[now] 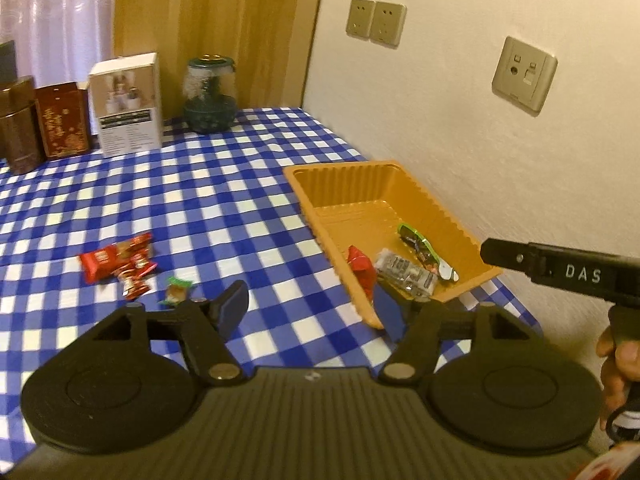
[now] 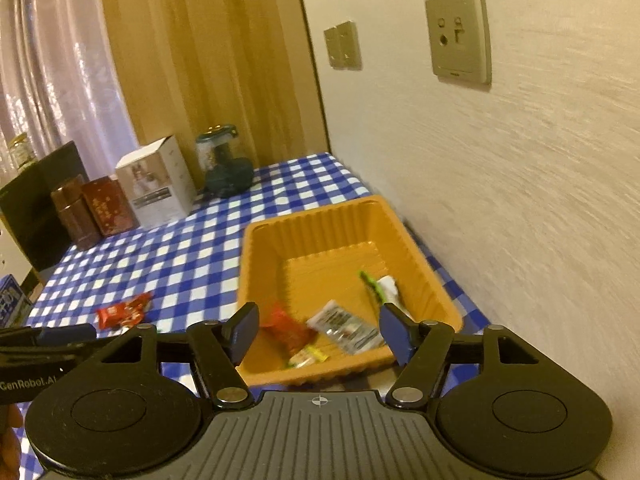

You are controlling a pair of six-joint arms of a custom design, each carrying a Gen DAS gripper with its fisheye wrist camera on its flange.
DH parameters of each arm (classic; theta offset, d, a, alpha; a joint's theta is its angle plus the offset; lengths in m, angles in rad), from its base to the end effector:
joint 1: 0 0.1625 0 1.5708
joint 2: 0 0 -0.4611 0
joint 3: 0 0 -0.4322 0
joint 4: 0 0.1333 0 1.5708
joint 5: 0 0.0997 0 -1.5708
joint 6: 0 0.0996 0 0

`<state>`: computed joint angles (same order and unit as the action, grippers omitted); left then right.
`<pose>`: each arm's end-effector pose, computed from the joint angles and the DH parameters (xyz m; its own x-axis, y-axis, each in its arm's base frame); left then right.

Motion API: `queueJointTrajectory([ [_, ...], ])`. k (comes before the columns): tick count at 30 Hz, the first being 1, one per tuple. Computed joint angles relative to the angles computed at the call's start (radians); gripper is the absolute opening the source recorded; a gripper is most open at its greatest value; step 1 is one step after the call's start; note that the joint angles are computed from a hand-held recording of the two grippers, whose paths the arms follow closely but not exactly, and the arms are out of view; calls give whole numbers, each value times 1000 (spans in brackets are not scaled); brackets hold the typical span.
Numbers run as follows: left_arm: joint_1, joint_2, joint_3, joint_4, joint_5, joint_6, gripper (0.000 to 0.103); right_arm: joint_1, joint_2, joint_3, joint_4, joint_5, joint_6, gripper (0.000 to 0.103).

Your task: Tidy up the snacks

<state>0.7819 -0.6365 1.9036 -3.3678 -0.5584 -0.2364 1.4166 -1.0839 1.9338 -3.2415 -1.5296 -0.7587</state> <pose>-0.2814 -0.5863 0.0290 -0.8021 -0.0705 -0.5931 0.4366 0.6084 -0.6628 0.0372 -0.6553 0.2505 -0.7919 -0.3736 0.4830 -0.6064 0.5739 -0.5503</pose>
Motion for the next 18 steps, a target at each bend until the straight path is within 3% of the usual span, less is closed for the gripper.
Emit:
queueJointTrajectory([
  [9, -67, -99, 191, 1, 77, -148, 78, 18, -53, 146, -71, 17, -11, 78],
  [18, -104, -207, 349, 94, 160, -349, 84, 33, -54, 219, -91, 11, -19, 79],
])
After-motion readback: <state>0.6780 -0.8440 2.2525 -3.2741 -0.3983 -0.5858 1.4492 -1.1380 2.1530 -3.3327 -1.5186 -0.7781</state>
